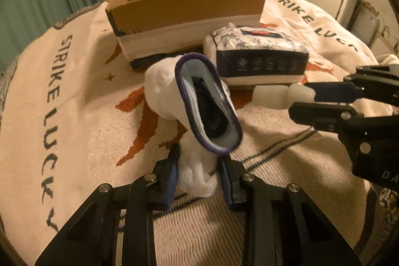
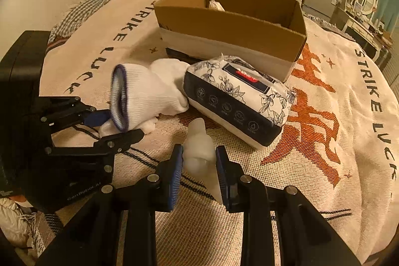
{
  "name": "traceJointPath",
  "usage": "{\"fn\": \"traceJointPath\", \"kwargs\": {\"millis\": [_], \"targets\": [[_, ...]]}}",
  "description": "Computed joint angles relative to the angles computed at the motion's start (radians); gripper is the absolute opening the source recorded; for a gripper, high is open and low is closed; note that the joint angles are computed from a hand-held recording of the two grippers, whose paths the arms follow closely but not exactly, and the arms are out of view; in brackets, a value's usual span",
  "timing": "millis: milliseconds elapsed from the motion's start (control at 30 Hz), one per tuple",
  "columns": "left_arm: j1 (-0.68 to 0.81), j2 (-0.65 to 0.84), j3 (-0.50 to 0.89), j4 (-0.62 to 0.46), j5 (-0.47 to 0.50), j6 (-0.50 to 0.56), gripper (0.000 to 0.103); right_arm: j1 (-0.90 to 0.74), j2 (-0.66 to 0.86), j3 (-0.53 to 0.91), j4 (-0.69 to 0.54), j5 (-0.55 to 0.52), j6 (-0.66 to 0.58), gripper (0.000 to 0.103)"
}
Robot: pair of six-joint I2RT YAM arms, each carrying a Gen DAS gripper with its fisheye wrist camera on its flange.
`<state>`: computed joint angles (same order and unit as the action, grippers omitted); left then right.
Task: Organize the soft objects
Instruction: 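Carry the bottle and sock over the box and open both tools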
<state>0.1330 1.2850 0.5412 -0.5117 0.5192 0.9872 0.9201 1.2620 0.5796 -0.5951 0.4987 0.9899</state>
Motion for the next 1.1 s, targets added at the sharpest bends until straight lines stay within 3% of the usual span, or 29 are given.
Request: {"fn": "traceJointPath", "kwargs": {"millis": [333, 500, 667, 733, 867, 1000, 1100], "targets": [[0.218, -0.152, 0.063, -0.305, 0.137, 0.215, 0.029, 0.190, -0.064, 0.091, -0.229, 0.116, 0.197, 0.026], [0.347, -0.206, 0.175, -0.519, 0.256, 0.353, 0.029, 0.298, -0.072, 0.171, -0.391, 0.196, 0.333, 0.026], [0.408, -0.192, 0.311, -0.657, 0.358, 0.414, 0.029, 0.379, -0.072, 0.263, -0.562, 0.278, 0.444, 0.026], [0.409, -0.201, 0.345, -0.676, 0.388, 0.398, 0.029, 0.385, -0.089, 0.294, -0.615, 0.311, 0.452, 0.026], [0.337, -0.220, 0.399, -0.581, 0.417, 0.220, 0.029, 0.341, -0.128, 0.359, -0.675, 0.385, 0.387, 0.026], [0.216, -0.221, 0.434, -0.396, 0.396, -0.035, 0.029, 0.220, -0.197, 0.403, -0.611, 0.443, 0.176, 0.026], [0.132, -0.200, 0.455, -0.284, 0.368, -0.173, 0.029, 0.102, -0.248, 0.412, -0.481, 0.446, -0.042, 0.026]]}}
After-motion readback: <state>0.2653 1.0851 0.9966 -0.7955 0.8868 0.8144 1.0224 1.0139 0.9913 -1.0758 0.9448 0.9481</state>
